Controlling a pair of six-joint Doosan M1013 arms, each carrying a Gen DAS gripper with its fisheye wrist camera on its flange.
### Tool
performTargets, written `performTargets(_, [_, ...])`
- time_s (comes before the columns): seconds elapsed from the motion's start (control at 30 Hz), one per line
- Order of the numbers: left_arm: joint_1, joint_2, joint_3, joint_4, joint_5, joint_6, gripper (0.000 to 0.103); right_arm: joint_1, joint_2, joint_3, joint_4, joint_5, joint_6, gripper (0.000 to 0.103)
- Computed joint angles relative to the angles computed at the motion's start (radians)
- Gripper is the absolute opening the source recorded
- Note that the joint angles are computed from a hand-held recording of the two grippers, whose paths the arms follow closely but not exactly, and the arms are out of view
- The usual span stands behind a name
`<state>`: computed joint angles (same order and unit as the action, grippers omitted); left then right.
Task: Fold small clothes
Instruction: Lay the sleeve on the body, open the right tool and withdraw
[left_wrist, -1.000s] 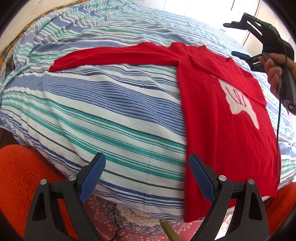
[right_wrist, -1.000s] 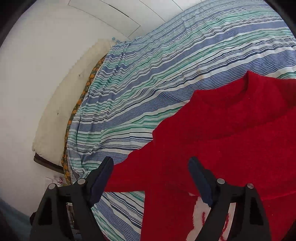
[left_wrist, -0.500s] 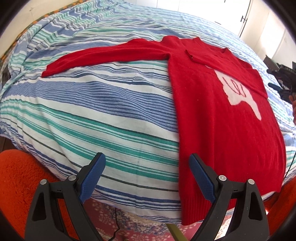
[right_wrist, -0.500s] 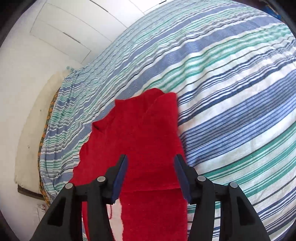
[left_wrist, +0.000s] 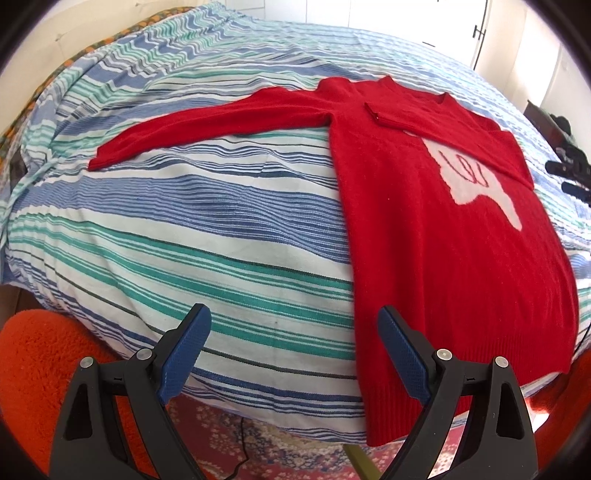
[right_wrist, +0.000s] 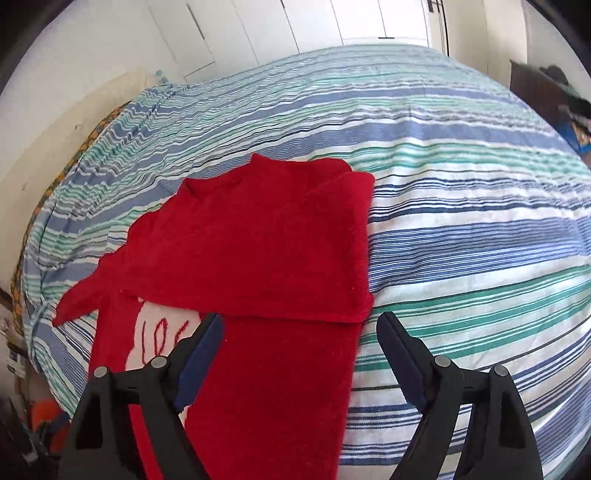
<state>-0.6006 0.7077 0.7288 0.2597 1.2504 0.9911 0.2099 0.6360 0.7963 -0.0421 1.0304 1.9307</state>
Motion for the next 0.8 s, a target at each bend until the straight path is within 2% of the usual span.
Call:
performTargets(0.03, [0.0,0.0,-0.001,-0.006,-0.002,0.001,0.092,0.021,-0.019,0.029,-0.094,0.005,0.006,0.09])
performTargets(0.13, [-0.005,0.0,-0.002,-0.005,-0.01,0.015,0.092,0.07,-0.083,0.145,-0.318,-0.004,0.086,0.09])
performTargets(0.27, [-0.015,0.001,-0.003,0.016,-0.009,0.038,0.092,0.1,-0.177,0.302,-0.431,-0.047,0.279,0.09])
performTargets(0.4, [-0.022,0.006,-0.011,0.044,0.002,0.045,0.092,0.155,-0.238,0.404,-0.534,-0.03,0.465,0.09])
performTargets(0.53, [-0.018,0.007,-0.012,0.031,0.017,0.023,0.092,0.188,-0.238,0.404,-0.568,0.001,0.386,0.09])
performTargets(0.8, [-0.022,0.011,-0.017,0.062,0.038,-0.002,0.092,0.217,-0.245,0.419,-0.669,-0.012,0.385,0.09])
